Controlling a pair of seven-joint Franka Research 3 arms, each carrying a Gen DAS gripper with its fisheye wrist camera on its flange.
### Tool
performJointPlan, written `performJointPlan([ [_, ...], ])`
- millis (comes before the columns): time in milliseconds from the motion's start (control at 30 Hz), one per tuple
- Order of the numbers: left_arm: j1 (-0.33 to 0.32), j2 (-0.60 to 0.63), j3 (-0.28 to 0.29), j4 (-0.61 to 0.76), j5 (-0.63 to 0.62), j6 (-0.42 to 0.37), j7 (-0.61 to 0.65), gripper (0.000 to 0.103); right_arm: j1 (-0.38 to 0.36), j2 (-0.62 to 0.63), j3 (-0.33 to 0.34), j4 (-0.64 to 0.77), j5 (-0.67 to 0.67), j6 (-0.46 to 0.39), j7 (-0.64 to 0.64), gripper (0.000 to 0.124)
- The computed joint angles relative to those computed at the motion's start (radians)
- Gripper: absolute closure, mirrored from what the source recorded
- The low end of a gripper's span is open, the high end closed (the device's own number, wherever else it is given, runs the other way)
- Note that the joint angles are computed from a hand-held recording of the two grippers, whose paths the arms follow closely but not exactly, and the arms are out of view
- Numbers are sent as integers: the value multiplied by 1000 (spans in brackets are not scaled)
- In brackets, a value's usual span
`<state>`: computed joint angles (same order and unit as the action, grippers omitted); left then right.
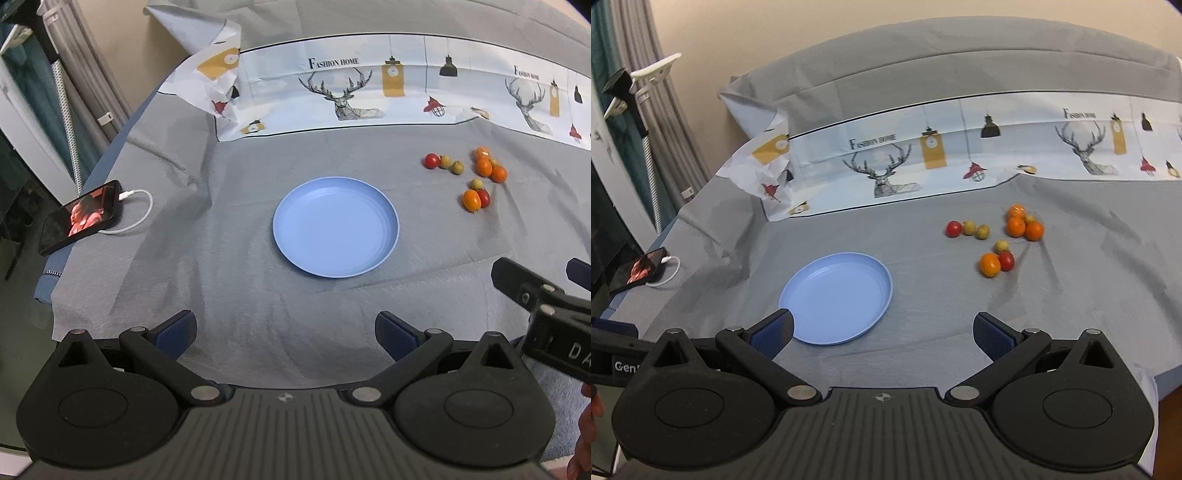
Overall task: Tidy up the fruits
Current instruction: 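Reach the right tool to the fruit cluster and grasp a red tomato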
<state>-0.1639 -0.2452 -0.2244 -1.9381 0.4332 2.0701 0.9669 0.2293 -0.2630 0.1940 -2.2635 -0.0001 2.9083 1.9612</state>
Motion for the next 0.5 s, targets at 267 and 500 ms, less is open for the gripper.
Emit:
performJointPlan([
  [267, -20, 85, -14, 80, -3, -52, 11, 0, -7, -1, -31, -36, 44, 14, -14, 21],
  [500, -41, 210, -16, 211, 54, -124, -37, 0, -183, 87, 41, -38, -170, 85, 183, 21],
])
